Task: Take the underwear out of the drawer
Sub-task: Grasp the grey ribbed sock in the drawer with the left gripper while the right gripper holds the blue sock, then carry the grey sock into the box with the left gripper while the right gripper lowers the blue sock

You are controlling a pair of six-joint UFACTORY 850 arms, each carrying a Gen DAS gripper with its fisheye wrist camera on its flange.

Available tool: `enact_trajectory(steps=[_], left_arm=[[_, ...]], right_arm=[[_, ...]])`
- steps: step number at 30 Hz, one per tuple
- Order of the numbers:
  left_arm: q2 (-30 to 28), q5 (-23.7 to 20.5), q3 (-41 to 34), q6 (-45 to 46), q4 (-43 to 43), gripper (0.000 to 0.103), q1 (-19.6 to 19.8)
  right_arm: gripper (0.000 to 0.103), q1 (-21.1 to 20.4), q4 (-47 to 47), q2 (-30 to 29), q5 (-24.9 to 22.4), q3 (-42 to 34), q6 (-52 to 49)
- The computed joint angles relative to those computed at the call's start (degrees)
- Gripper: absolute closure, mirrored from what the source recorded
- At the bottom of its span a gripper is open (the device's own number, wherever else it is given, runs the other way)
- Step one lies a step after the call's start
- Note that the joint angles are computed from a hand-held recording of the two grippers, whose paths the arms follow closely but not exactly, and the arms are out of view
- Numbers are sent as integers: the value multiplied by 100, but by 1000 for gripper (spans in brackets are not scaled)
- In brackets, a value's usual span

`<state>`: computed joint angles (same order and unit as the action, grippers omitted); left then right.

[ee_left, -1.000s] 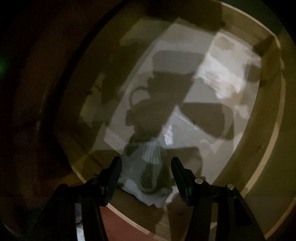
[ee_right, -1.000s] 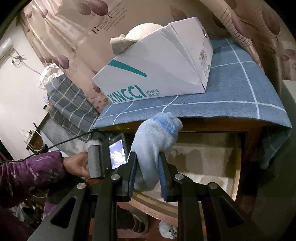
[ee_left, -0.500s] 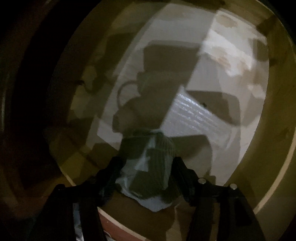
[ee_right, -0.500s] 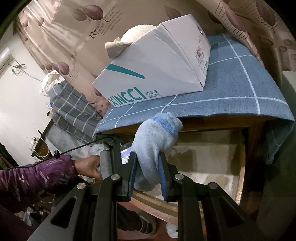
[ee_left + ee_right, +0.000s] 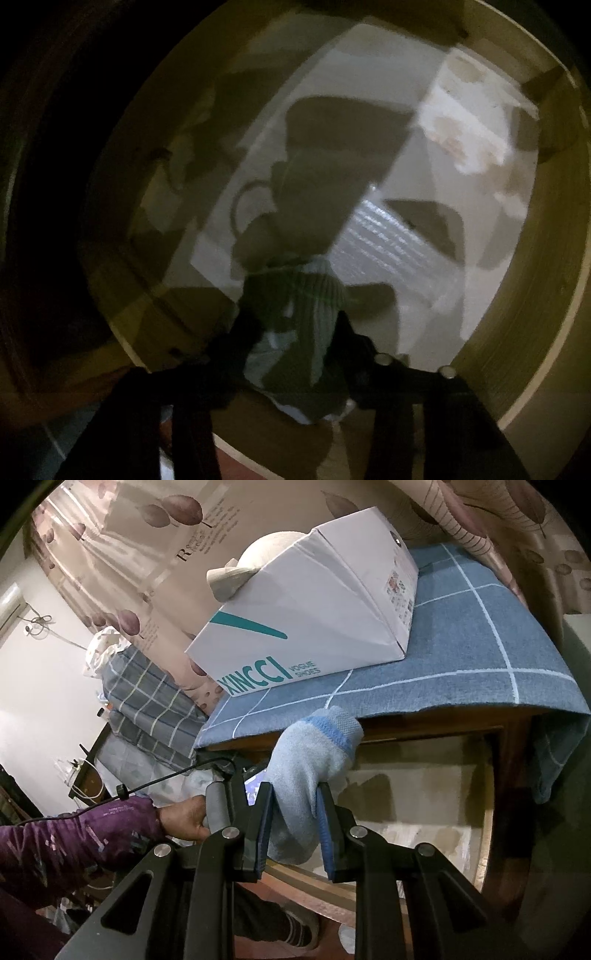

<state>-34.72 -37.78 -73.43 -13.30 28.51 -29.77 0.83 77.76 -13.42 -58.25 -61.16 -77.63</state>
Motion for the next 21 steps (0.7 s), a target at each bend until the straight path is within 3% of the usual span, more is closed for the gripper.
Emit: enact_trajectory(steps=[10,21], left_arm=[[400,442,291,-483,396,72,-110],[985,902,603,313,-339,72,-79]], right_arm=[[82,6,-80,-55,99,-37,110],[82,11,-208,-127,221,-72,328]])
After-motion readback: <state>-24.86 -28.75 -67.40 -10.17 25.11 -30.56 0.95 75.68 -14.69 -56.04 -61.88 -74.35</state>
